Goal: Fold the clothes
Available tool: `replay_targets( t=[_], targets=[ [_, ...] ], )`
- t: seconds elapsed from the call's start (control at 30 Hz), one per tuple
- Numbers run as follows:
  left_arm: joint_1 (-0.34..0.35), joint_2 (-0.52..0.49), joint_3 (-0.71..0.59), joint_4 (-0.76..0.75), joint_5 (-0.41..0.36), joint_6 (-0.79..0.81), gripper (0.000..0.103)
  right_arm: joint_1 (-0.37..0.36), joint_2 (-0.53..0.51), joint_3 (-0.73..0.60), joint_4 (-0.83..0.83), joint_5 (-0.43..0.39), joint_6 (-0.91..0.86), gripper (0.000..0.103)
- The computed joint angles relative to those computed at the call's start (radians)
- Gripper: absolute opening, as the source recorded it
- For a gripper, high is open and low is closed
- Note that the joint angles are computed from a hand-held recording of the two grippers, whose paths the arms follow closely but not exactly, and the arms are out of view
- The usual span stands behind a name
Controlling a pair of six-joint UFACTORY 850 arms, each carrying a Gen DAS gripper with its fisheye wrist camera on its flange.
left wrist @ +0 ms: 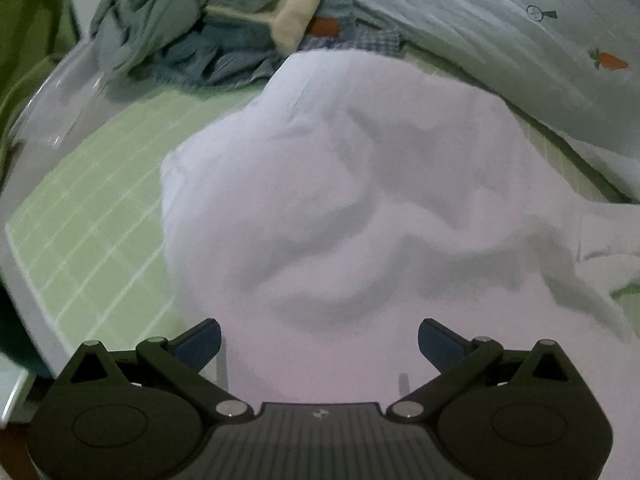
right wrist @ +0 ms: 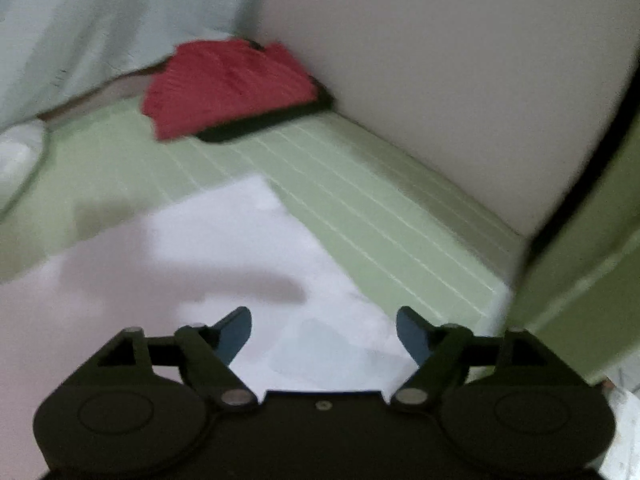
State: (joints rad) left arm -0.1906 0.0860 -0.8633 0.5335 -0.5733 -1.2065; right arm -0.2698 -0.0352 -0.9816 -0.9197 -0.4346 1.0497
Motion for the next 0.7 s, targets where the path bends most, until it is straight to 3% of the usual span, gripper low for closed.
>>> replay_targets(
  t=[0.3, 0.53, 0.7],
  targets=[
    [0.088, -0.265, -0.314, 0.0, 0.079, 0.042, 0.103, 0.123, -0.235, -0.298, 0.403, 0.121, -0.346, 0.085],
    [0.132, -0.513, -0.638, -0.127, 0.05, 0.119, 0.103, 0.23, -0.561, -0.763, 0.744, 0.041, -0.595, 0.092],
    [0.126, -0.652, -0.809, -0.158, -0.075, 0.109, 0.103, 0.297, -0.801, -1.109, 0.905, -0.071, -0.667, 0.092]
  ],
)
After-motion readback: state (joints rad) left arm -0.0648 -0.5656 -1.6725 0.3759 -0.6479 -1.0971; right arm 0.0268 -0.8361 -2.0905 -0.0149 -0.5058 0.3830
